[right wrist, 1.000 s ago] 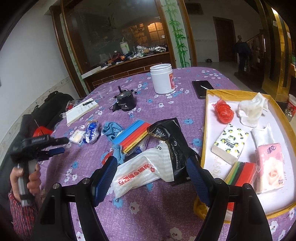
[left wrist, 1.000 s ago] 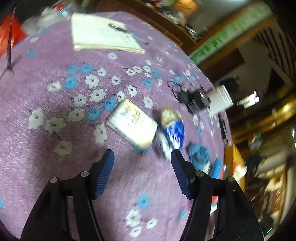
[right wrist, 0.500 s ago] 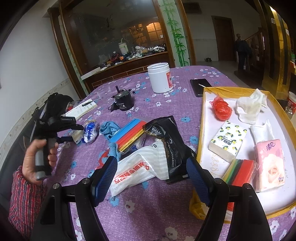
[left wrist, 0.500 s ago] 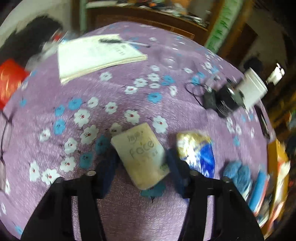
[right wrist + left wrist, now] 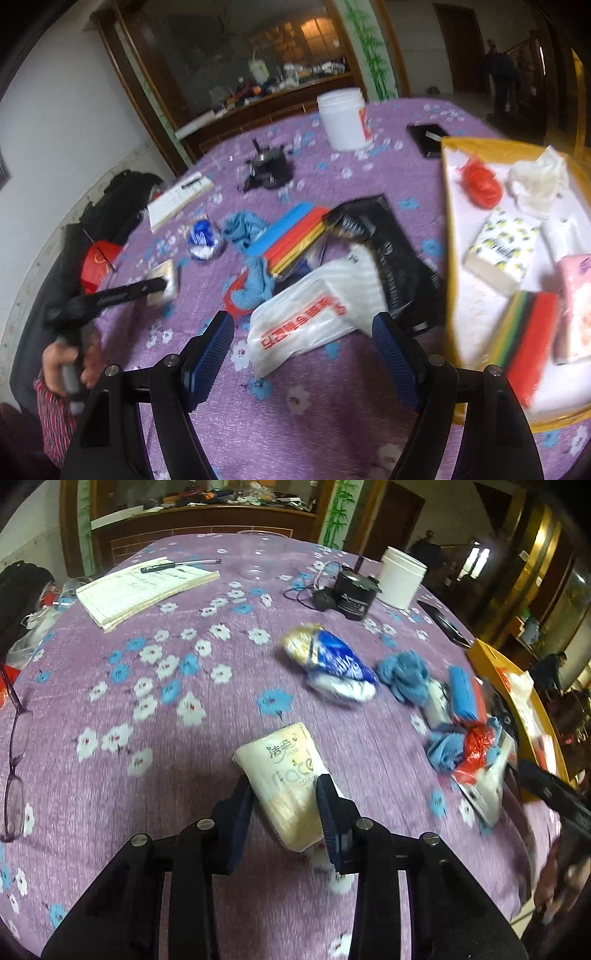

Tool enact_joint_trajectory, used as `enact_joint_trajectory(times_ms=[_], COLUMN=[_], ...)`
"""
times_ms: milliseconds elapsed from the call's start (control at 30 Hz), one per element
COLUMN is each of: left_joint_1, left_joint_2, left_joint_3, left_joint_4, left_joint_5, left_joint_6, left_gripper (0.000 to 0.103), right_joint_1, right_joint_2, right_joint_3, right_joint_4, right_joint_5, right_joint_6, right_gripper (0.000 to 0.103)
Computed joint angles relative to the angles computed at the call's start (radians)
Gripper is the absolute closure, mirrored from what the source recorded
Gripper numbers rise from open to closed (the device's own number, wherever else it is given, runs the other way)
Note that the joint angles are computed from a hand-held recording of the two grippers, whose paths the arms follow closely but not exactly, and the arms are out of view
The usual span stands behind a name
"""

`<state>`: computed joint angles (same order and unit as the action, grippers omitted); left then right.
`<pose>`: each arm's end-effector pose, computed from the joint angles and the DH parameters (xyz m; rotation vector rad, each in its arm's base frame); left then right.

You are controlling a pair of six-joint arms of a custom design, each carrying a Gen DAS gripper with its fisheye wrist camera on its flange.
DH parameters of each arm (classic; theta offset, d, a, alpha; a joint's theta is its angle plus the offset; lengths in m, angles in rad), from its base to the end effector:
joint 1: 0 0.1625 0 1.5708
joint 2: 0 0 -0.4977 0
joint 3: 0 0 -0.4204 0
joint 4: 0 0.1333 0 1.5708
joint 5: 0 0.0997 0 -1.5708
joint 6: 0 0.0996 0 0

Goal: Organize soft objects
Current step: 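Grasp the cream Face tissue pack with left tool while right tool grasps white red-print bag, then carry the cream tissue pack with left tool while right tool carries white bag to tray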

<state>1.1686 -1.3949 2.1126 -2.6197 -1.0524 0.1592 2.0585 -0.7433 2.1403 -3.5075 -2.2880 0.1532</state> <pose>-0.0379 -0.5557 0.3267 0.6144 2.5503 -0.5190 0.3239 -0.4658 0.0721 0.1585 -2.4751 0.9389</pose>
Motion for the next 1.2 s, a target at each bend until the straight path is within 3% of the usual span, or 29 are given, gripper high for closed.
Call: enact_joint_trajectory(times_ms=[167, 267, 300, 367, 400, 467, 500, 600, 633, 700, 767, 967, 1100, 1133, 1167, 1200], left_joint_1=[0.000, 0.000, 0.001, -0.007, -0.013, -0.020, -0.026, -0.057, -0.064, -0.072, -0.076, -0.085, -0.079, -0.076, -0.072, -0.068], left_joint_2=[0.001, 0.010, 0.013, 0.017, 0.020, 0.023, 0.022, 0.026, 0.027, 0.028, 0.033, 0.062, 0.090, 0.093, 0.095, 0.096], left_joint_3=[-0.002, -0.001, -0.002, 0.012, 0.020, 0.031, 0.038, 0.064, 0.071, 0.078, 0.083, 0.081, 0.059, 0.052, 0.044, 0.037], left_joint_4=[0.008, 0.003, 0.008, -0.023, -0.039, -0.054, -0.058, -0.083, -0.088, -0.081, -0.085, -0.132, -0.144, -0.140, -0.134, -0.127], left_joint_5=[0.001, 0.019, 0.021, 0.034, 0.039, 0.033, 0.024, 0.055, 0.064, 0.068, 0.077, 0.121, 0.142, 0.135, 0.129, 0.121], left_joint_6=[-0.023, -0.037, -0.048, -0.029, -0.010, 0.013, 0.024, 0.055, 0.062, 0.071, 0.076, 0.088, 0.069, 0.069, 0.065, 0.060], left_gripper=[0.066, 0.049, 0.041, 0.039, 0.039, 0.052, 0.064, 0.077, 0.081, 0.086, 0.087, 0.084, 0.058, 0.058, 0.058, 0.058], right_joint_1=[0.001, 0.003, 0.005, 0.003, 0.005, 0.022, 0.035, 0.045, 0.049, 0.064, 0.076, 0.079, 0.061, 0.056, 0.052, 0.051], right_joint_2=[0.034, 0.075, 0.084, 0.092, 0.096, 0.123, 0.138, 0.139, 0.139, 0.156, 0.162, 0.120, 0.119, 0.118, 0.116, 0.115], right_joint_3=[-0.088, -0.150, -0.163, -0.169, -0.164, -0.162, -0.162, -0.145, -0.142, -0.150, -0.144, -0.104, -0.111, -0.108, -0.104, -0.102], right_joint_4=[0.177, 0.225, 0.243, 0.238, 0.210, 0.122, 0.075, 0.051, 0.066, 0.069, 0.054, 0.147, 0.204, 0.201, 0.198, 0.192], right_joint_5=[-0.107, -0.169, -0.185, -0.158, -0.142, -0.127, -0.132, -0.077, -0.085, -0.148, -0.172, -0.154, -0.125, -0.110, -0.092, -0.084], right_joint_6=[0.084, 0.056, 0.044, 0.006, -0.030, -0.157, -0.224, -0.308, -0.309, -0.313, -0.314, -0.198, -0.132, -0.124, -0.121, -0.117], right_gripper=[0.024, 0.023, 0.029, 0.045, 0.048, 0.064, 0.069, 0.068, 0.063, 0.036, 0.030, 0.030, 0.033, 0.037, 0.055, 0.062])
